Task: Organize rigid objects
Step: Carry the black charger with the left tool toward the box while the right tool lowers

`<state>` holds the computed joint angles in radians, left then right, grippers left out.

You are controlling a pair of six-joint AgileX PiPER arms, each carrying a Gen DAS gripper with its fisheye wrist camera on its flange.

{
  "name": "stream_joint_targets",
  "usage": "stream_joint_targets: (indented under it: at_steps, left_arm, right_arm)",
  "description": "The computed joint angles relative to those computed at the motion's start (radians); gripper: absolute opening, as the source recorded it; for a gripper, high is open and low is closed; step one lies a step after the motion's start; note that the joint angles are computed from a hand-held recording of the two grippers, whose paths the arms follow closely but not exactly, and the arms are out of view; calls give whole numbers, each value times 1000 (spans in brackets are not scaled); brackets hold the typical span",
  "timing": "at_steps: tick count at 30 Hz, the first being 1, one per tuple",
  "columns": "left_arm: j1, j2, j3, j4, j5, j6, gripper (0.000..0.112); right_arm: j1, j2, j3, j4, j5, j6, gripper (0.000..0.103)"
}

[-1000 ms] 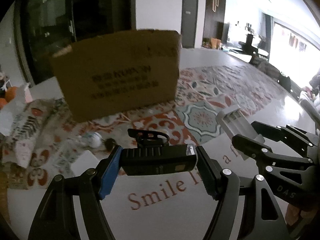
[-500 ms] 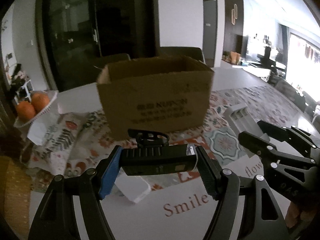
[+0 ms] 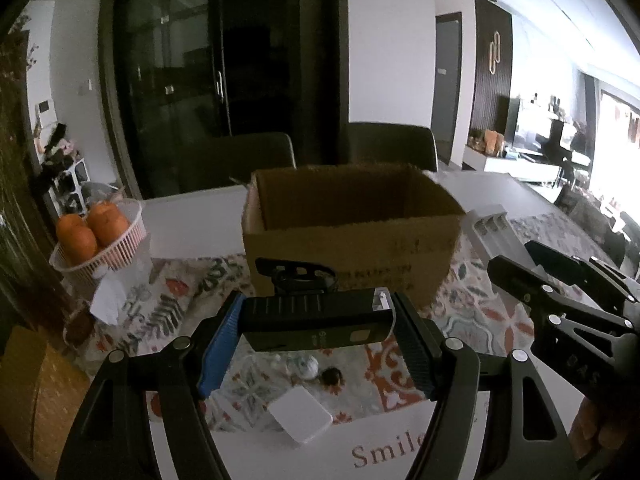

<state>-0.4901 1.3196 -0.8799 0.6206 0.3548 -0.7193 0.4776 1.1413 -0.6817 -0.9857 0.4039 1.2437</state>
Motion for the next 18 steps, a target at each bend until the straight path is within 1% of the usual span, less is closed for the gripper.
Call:
stream_joint_targets:
  at_steps: [2,5,7,9,10,11,13,14,16,18]
  left_arm:
    - [12,13,-29,-18,2,23,72]
    - [36,32,-70,-60,2,73,72]
    - [53,48,-97,-109,-2,123,72]
    - [80,85,-143,-195,2,204,72]
    - [92,109,-171,-236,13,240,72]
    - [92,119,-186,-248,23,250,72]
    - [99,137,-207,-260,28,258,72]
    - [100,139,-210,-268,28,270,72]
    - [99,143,-217,-280,35,275,72]
    - [97,129,-199,-285,21,282,72]
  right_arm:
    - [-21,14,-27,30,-19,-36,49]
    - [-36,37,-74,50,-18,-77,48]
    - [-39,49,-99,50,-16,-90,40]
    - [-39,75,-132,40,-10,-101,38]
    - [-40,92,-147,37,-11,-107,30]
    - [-55,119,-171,74,-20,-144,27]
    - [-90,143,-200,199,-49,-271,26]
    - [-97,158,-220,209,-38,-285,26]
    - [-106,160,-226,236,-45,-306,26]
    - [-99,157,-227,250,-30,-315,26]
